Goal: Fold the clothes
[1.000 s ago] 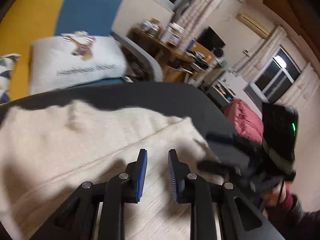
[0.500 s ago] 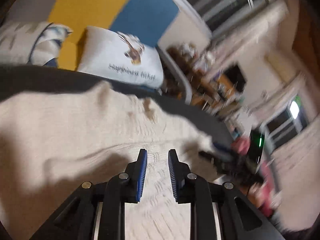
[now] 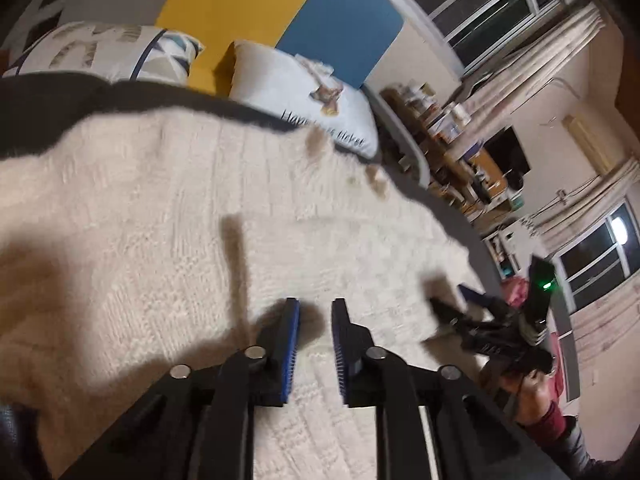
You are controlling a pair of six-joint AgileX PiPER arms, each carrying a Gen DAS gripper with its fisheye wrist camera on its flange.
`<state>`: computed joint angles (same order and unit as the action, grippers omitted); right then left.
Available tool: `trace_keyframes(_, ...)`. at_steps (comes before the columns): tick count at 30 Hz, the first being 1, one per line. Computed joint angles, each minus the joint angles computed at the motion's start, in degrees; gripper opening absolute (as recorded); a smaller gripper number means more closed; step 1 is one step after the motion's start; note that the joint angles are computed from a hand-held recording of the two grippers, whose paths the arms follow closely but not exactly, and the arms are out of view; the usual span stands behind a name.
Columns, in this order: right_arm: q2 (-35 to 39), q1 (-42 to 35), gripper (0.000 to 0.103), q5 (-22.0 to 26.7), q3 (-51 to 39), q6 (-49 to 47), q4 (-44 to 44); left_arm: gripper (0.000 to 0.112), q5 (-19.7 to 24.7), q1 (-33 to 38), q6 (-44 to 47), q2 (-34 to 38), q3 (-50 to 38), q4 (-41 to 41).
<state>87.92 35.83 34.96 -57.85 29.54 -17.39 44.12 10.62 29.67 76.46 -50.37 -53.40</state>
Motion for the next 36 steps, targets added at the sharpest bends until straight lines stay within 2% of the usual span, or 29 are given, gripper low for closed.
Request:
trace_keyframes(2,0.30,-1.15,0.103,2.32,-2.37,-3.86,4.29,0.020,-1.61,-1.48,-0.11,1.72,-2.34,0.69)
trace_keyframes(5,0.81,-2.68,0.103,1.39,-5.43,-8.80,8.68,0.020,-3.61,-4.36,-4.67,6.18,-7.01,5.81)
trace_keyframes(7,3.53,-2.01,0.103,2.73,-8.94,-7.68,5.34,0.020,-4.04,-5.22,-7.44,8.82,-9.20,9.05)
trace_keyframes(9,6.93,-2.15,0.103,3.65,-11.72,-6.53,3.38,0.020,-3.94,-3.96,-4.69,10.05,-9.47,6.84)
trace_keyframes(11,7.47,-2.24,0.103,2.22,-10.74,-4.50,1.91,0.020,-3.31,-3.52,-4.42,11.41,-10.71,6.11)
trace_keyframes(15,8.32,-2.35,0.103,-0.20,-8.98,-0.63,-0.83,0.019,-4.48,-4.70,-7.40,9.42,-9.87,10.70)
trace_keyframes(18,7.88,-4.06,0.103,1.02,-10.41,-5.12,4.03,0.021,-5.26,-4.73,-6.30,6.22,-8.63,8.91)
trace_keyframes(20,5.83,-5.03,0.103,-0.15,-10.00,-6.13,4.77,0.021,-8.10,-7.31,-9.65,6.45,-9.03,16.13)
trace_keyframes(21,5.98,-5.78,0.103,0.40,-10.26,-6.52,5.26,0.021,-7.81,-7.75,-10.87,7.88,-9.68,18.53)
trace_keyframes(23,8.14,-7.67,0.103,2.87,-11.35,-6.90,6.12,0.021,-6.56,-6.48,-8.65,10.16,-10.14,16.46)
trace_keyframes(24,8.06,-8.35,0.103,1.55,-10.20,-7.12,6.67,0.021,-6.42,-4.94,-4.57,10.44,-9.36,11.99)
trace_keyframes(26,6.52,-7.62,0.103,-2.66,-6.58,-5.87,4.01,0.020,-4.79,-2.89,-2.71,10.60,-8.86,7.61)
trace_keyframes(28,6.04,-7.04,0.103,-1.75,-6.36,-4.80,3.80,0.019,-2.67,-2.34,-4.47,10.04,-9.85,7.28)
trace_keyframes(29,6.01,-7.04,0.103,0.29,-7.43,-6.82,5.83,0.021,-1.02,-1.81,-3.41,10.18,-10.93,5.37)
trace_keyframes(32,3.46,-10.67,0.103,1.44,-8.10,-21.64,21.58,0.024,8.38,-0.15,0.56,17.08,-21.58,-3.29)
trace_keyframes(34,0.99,-13.34,0.103,0.38,-7.14,-31.08,33.04,0.025,15.90,-0.49,-2.44,26.15,-33.04,-6.72)
trace_keyframes(36,-0.58,-13.41,0.103,-1.12,-6.26,-39.49,38.35,0.025,18.38,-2.63,-8.21,35.09,-44.50,-5.73)
